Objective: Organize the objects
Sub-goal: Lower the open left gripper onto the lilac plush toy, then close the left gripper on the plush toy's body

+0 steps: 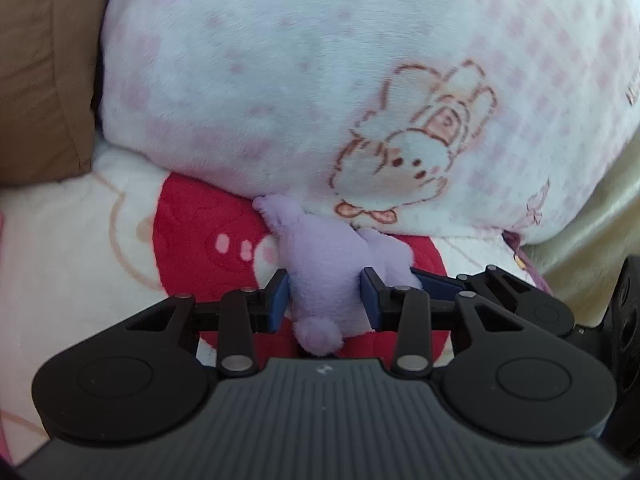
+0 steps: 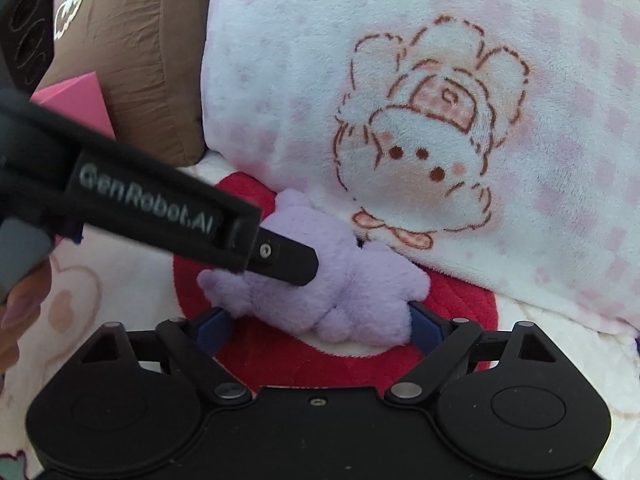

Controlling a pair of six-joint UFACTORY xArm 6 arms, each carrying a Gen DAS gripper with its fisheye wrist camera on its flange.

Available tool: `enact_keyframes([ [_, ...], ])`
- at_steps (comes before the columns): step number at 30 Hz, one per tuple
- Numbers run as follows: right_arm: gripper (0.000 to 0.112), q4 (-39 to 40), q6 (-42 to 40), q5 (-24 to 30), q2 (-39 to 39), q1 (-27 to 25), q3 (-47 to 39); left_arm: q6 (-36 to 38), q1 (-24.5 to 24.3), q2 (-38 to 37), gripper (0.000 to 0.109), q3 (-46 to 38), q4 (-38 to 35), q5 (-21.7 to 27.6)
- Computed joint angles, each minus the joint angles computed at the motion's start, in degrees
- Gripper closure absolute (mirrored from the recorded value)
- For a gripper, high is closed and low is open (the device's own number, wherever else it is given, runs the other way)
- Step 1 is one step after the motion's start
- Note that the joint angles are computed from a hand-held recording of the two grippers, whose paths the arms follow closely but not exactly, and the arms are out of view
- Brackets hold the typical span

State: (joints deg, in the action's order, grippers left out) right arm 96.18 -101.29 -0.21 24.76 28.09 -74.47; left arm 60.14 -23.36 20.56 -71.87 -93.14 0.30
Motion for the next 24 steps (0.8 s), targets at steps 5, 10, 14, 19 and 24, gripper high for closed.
enact_keyframes([
  [5, 0.021, 0.16, 0.45, -1.73, -0.85, 1.19, 0.75, -3.41, -0.41, -1.75, 0.072, 2.02, 4.16, 0.4],
  [10, 0.02, -5.9, 7.95, -0.65, -2.95, 1.5, 3.49, -13.35, 0.4, -3.91, 0.072, 5.43, 13.94, 3.1],
  [14, 0.019, -18.32, 22.05, 0.98, -4.97, 1.15, 7.26, -18.87, 1.06, -4.85, 0.071, 7.06, 17.9, 5.86],
  [19, 0.017, -21.66, 27.02, 3.86, -9.43, 0.01, 12.72, -23.96, 0.32, -7.47, 0.071, 10.25, 24.56, 7.35],
  [24, 0.015, -14.35, 20.53, 3.28, -12.63, 0.64, 16.17, -29.76, -1.36, -11.19, 0.071, 14.19, 33.78, 6.01],
])
